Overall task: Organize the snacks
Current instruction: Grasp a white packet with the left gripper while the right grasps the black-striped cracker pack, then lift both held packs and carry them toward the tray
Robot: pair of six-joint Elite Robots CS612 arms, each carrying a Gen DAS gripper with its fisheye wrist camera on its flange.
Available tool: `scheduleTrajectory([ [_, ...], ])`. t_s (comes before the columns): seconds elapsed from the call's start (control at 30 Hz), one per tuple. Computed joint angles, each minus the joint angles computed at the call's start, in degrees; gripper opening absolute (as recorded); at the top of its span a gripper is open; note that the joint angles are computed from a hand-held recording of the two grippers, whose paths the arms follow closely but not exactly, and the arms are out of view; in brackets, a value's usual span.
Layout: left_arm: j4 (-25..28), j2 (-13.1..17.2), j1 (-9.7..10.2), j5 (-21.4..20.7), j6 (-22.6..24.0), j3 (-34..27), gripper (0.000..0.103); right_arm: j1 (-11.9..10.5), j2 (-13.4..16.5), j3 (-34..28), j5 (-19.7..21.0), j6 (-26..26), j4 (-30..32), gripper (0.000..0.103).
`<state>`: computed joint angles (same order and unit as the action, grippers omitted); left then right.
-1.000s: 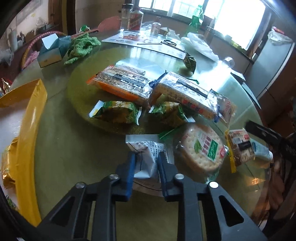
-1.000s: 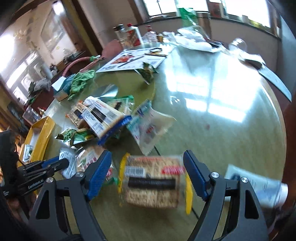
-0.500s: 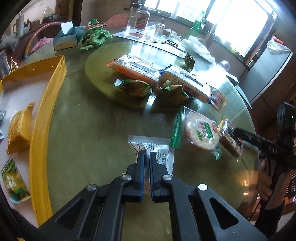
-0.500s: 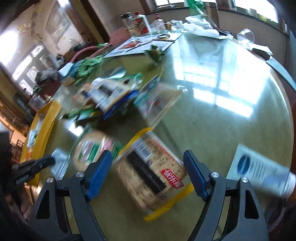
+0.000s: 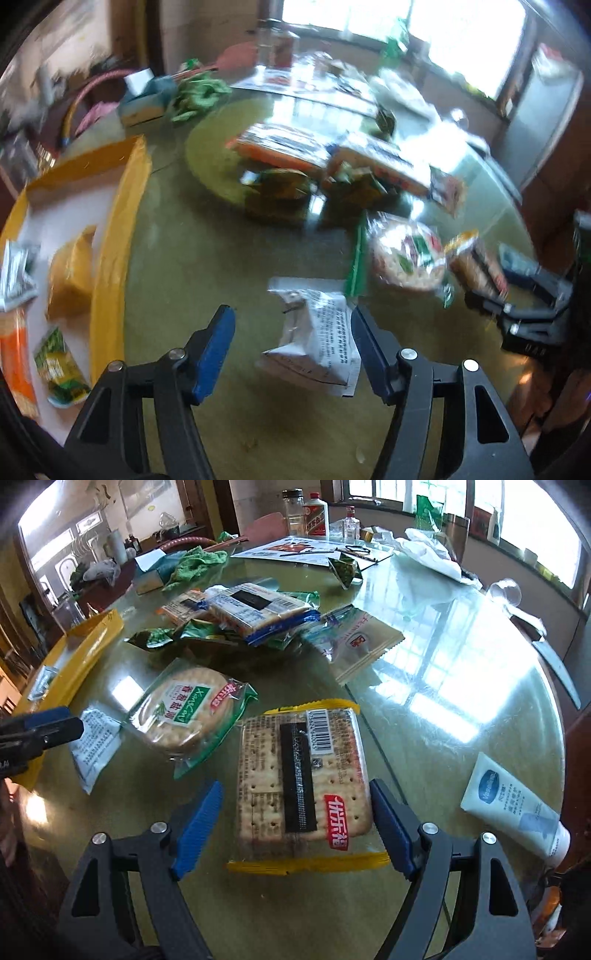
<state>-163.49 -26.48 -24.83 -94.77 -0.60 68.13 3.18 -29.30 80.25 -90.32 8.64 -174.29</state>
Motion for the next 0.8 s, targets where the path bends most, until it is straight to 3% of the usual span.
scheduleTrajectory([
  [0.07,2.3,0.5,-0.24,-0.4,1.5,-1.0,0.063,0.0,0.2,-0.3,0.3,0.7,0.0,0.080],
  [0.13,3.9,1.0,-0.21,-0.8,0.8,-1.8,0.040,0.2,0.4,-0.6,-1.5,0.9,0.0,0.075],
  [0.23,0.9,1.0,0.22,-2.1,-0.9,-1.0,0.028,0.7,0.4,-0.7,-3.9,1.8,0.1,0.071],
  [0.33,-1.0,0.5,0.53,-3.1,-1.3,0.3,0.021,1.0,0.5,-0.5,-5.2,2.1,-0.3,0.070],
  [0.5,-4.7,-0.7,1.26,-6.3,-2.4,3.5,0.016,1.5,-0.1,1.0,-6.8,4.1,-1.2,0.069],
  [0.63,-5.7,-1.3,2.17,-10.0,-4.6,5.0,0.015,1.3,-0.9,3.3,-4.1,6.8,-4.8,0.069],
  [0.8,-8.4,-2.3,2.84,-12.2,-6.2,7.2,0.015,1.7,-2.0,5.8,-4.5,9.7,-9.0,0.069],
])
